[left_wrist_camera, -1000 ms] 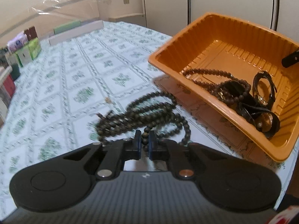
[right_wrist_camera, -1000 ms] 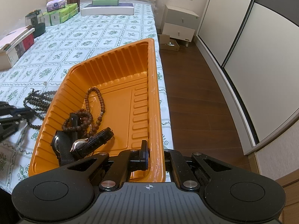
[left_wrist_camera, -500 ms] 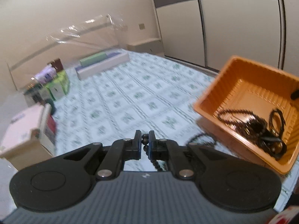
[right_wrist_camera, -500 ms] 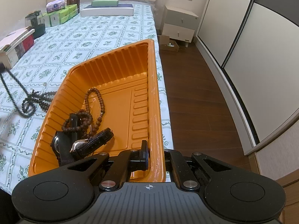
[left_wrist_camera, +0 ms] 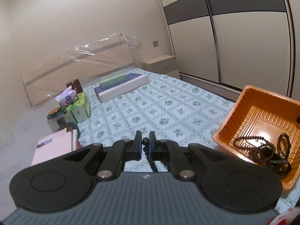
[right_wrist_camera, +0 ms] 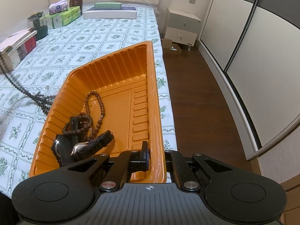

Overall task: Organize jewelry
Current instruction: 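Lift the long dark bead necklace high with the left tool over the tray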

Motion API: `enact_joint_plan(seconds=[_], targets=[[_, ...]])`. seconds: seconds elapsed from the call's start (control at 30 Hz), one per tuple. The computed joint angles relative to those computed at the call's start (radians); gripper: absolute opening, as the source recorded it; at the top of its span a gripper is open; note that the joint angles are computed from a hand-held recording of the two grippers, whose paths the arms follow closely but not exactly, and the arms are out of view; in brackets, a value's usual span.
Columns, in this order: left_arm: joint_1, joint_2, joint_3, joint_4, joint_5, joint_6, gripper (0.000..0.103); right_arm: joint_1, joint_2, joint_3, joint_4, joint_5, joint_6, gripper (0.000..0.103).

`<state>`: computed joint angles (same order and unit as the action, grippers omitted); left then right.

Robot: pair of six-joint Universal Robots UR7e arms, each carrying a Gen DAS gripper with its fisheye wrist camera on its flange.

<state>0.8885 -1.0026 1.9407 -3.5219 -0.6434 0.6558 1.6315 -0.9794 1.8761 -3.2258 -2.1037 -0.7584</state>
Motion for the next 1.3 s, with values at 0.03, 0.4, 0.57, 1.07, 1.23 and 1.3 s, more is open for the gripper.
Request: enact_joint_plan(seconds=[0.03,0.4,0.57,1.07,1.23,1.3], targets=[[-0.005,-0.003,-0.005,-0.001,-0.001,0.015,0.006,-0.002,-0.001,0.0,0.001,0.002,0.0,0.004],[-0.048,-0.009,-0.109,0.042,-0.067,0.099,0.006,-0.005,-0.006,0.004,0.0,0.005,0.004,0.004],[-0.07,0.004,-0.163,0.063,-0.098,0.141,0.006,-0.004,-0.005,0.004,0.0,0.005,0.004,0.004],[-0.122,0.083,-0.399,0.146,-0.198,0.234,0.006,-0.001,-0.003,0.004,-0.004,0.004,0.003,0.004],[-0.135,0.127,-0.494,0.176,-0.248,0.243,0.006,-0.001,-0.003,0.001,0.002,0.004,0.005,0.004],[-0.143,0.143,-0.525,0.19,-0.266,0.248,0.006,-0.001,-0.003,-0.001,0.006,0.004,0.005,0.004]])
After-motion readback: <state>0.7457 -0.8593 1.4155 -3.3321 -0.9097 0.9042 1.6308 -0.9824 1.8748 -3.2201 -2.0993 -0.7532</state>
